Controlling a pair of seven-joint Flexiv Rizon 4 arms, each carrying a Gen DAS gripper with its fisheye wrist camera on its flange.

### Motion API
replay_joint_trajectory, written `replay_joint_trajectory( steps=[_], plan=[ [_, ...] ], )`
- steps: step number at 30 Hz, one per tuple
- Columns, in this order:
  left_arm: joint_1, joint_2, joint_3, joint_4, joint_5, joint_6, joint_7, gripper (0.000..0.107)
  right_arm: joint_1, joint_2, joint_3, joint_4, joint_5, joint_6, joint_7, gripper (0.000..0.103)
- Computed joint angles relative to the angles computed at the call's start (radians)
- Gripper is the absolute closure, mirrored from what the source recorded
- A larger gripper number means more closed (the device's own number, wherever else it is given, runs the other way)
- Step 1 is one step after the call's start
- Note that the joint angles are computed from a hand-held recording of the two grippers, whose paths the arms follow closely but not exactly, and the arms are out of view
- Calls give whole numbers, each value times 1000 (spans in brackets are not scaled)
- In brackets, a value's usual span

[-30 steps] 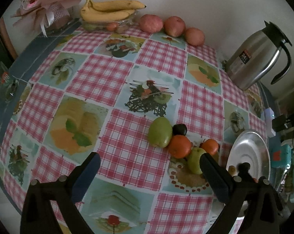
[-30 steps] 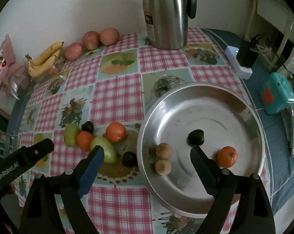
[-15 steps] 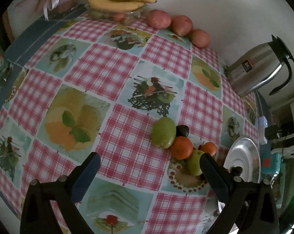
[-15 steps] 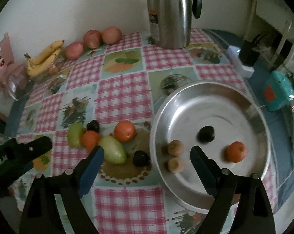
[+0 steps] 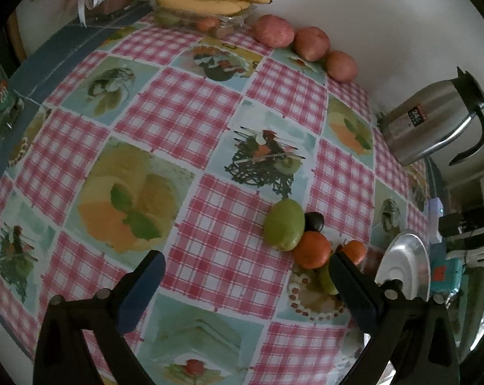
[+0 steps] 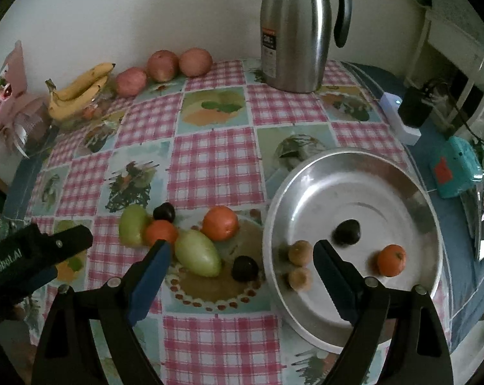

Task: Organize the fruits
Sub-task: 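Close the left tool on the small green apple while the right tool approaches the yellow-green pear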

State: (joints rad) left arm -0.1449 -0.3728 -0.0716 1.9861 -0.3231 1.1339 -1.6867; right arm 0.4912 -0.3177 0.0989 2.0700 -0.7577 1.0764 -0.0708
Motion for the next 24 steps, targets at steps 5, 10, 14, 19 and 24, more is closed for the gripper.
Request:
replay_joint_trajectory(
  steps=[5, 10, 14, 19, 24],
  plan=[
    [-15, -9, 33, -25, 67, -11, -26, 4, -5, -28, 12, -34, 64, -1, -15, 13],
    [-15, -25, 45, -50, 98, -25, -49, 4, -5, -53, 5, -50, 132, 55, -8, 13],
    [-24, -40, 63, -81, 144, -39, -78, 4, 6, -68, -7, -63, 140, 56, -26, 13],
    [-26, -57, 68, -112, 175, -60, -96, 4, -15, -82, 4, -62, 208, 108, -69, 14],
    [-35, -64, 68, -132, 198, -74, -107, 4, -6, -71, -4, -54, 228, 96, -106, 17]
  ],
)
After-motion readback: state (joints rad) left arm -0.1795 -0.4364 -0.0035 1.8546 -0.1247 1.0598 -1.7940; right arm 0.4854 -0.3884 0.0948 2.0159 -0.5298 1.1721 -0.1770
